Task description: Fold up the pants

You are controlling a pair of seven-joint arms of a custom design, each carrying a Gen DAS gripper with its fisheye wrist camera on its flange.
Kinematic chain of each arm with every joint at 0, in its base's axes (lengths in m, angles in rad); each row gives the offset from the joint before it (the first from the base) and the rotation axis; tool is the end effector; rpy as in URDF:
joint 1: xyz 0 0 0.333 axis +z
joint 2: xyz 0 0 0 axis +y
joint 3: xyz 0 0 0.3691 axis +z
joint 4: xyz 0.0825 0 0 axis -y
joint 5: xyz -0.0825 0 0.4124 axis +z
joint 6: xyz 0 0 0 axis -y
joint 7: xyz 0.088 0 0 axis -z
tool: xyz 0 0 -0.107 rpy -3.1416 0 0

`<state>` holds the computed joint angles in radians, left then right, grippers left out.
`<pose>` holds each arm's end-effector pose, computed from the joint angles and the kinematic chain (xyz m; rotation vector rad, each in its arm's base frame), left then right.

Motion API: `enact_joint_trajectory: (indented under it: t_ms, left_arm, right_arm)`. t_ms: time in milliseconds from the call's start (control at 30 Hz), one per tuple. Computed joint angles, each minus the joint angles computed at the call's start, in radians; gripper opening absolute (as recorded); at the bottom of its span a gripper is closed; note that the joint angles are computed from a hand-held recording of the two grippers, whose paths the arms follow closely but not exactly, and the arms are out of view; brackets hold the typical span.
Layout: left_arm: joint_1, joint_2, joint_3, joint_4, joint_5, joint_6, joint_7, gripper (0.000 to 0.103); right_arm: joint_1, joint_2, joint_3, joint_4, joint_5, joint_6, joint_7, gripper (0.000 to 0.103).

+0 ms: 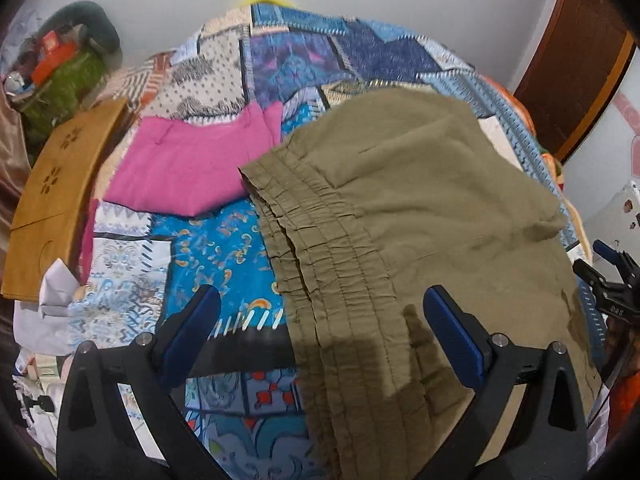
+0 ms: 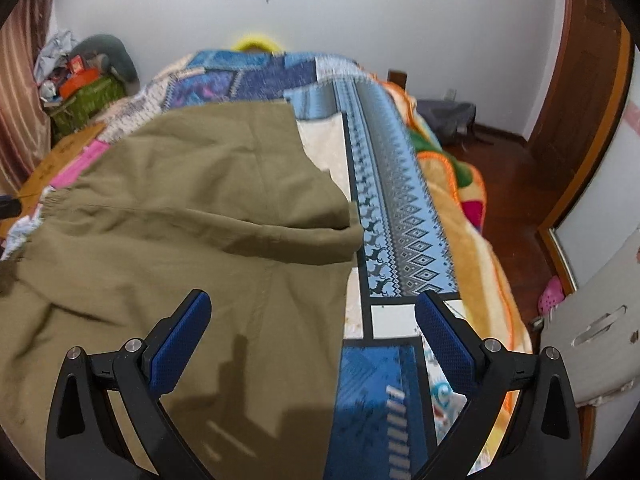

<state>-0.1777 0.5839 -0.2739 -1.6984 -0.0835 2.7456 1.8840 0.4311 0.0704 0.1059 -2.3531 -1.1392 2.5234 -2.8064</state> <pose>0.7041 -0.2987 0.3448 -1.3257 2.5600 -0.7125 0.4559 0.2815 0.3380 -1.4294 2.2484 -0.7960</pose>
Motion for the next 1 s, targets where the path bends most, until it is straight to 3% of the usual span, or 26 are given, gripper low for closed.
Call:
enact_joint_trajectory:
  t_ms: [67, 100, 200, 300, 433, 467, 500, 533, 567, 633, 800, 900, 1000]
  left_arm:
    - [-0.020, 0.023, 0.019, 0.031, 0.024, -0.022, -0.014, 0.098]
    - [-0.017, 0.035, 0.013, 0.049, 0.024, -0.048, -0.006, 0.089]
    - [0.009, 0.074, -0.021, 0.110, -0.006, -0.150, 0.035, 0.079]
    - [0.024, 0.093, -0.036, 0.139, -0.045, -0.192, 0.067, 0.075]
    - [0.032, 0.108, -0.038, 0.157, -0.087, -0.211, 0.085, 0.075]
    - [0.030, 0.109, -0.035, 0.156, -0.088, -0.206, 0.090, 0.075]
    - [0.027, 0.107, -0.030, 0.151, -0.088, -0.196, 0.092, 0.075]
    - [0.019, 0.102, -0.022, 0.142, -0.081, -0.180, 0.088, 0.075]
    - [0.011, 0.096, -0.014, 0.135, -0.074, -0.167, 0.082, 0.075]
    - [-0.009, 0.080, 0.006, 0.108, -0.043, -0.122, 0.073, 0.075]
    - [-0.062, 0.044, 0.066, 0.041, 0.063, -0.004, 0.017, 0.075]
    - [-0.055, 0.049, 0.068, 0.049, 0.081, -0.012, -0.016, 0.075]
    - [-0.017, 0.064, 0.033, 0.078, 0.063, -0.058, 0.001, 0.075]
  right_arm:
    - [-0.011, 0.020, -0.011, 0.002, 0.000, 0.035, -0.010, 0.096]
    - [-0.019, 0.031, -0.017, 0.004, 0.010, 0.059, -0.029, 0.090]
    - [-0.039, 0.061, -0.040, 0.011, 0.042, 0.126, -0.090, 0.088]
    - [-0.053, 0.083, -0.065, 0.008, 0.059, 0.205, -0.109, 0.079]
    - [-0.054, 0.094, -0.100, 0.002, -0.011, 0.283, -0.030, 0.071]
    - [-0.054, 0.096, -0.102, 0.004, -0.010, 0.286, -0.032, 0.069]
    - [-0.051, 0.097, -0.103, 0.006, -0.015, 0.286, -0.030, 0.059]
    - [-0.051, 0.099, -0.102, 0.010, -0.007, 0.279, -0.044, 0.043]
    - [-0.045, 0.098, -0.094, 0.016, 0.025, 0.242, -0.081, 0.039]
    - [-0.041, 0.098, -0.095, 0.018, 0.034, 0.228, -0.095, 0.020]
    - [-0.032, 0.095, -0.087, 0.017, 0.056, 0.214, -0.118, 0.010]
    - [-0.031, 0.097, -0.081, 0.022, 0.105, 0.211, -0.160, 0.009]
    - [-0.029, 0.098, -0.089, 0.016, 0.114, 0.248, -0.146, 0.009]
